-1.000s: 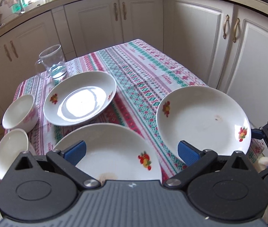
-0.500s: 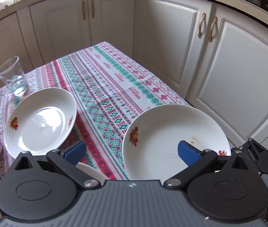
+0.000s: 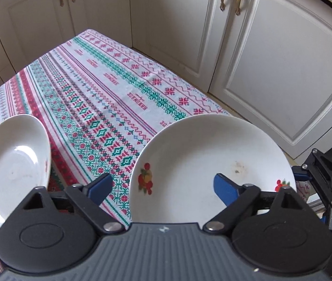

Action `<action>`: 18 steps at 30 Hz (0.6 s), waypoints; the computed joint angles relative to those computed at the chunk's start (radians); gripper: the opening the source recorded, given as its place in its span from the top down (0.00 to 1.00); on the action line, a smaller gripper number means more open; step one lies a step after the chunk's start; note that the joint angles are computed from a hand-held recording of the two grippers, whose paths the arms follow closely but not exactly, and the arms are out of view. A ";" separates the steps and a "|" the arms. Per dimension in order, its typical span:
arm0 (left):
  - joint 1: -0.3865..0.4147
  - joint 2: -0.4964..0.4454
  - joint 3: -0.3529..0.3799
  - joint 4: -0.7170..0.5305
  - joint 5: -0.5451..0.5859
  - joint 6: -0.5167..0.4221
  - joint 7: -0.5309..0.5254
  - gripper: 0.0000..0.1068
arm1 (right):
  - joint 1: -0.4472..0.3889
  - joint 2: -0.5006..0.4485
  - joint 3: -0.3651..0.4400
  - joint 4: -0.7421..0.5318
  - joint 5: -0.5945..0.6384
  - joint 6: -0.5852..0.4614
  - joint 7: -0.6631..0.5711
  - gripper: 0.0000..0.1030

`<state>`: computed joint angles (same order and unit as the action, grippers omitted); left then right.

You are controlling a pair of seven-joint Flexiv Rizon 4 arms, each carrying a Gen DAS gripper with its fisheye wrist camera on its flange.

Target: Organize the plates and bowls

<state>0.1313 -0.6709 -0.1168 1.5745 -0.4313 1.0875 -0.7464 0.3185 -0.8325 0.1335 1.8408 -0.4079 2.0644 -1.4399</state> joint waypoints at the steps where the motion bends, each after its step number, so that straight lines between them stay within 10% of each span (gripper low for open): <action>1: 0.000 -0.009 0.001 -0.016 0.002 -0.023 -0.002 0.23 | -0.006 -0.002 0.005 -0.001 -0.006 0.000 0.000 0.00; 18: 0.005 -0.089 0.023 -0.208 0.053 -0.279 0.010 0.42 | -0.048 -0.008 0.037 -0.015 -0.065 -0.022 0.011 0.00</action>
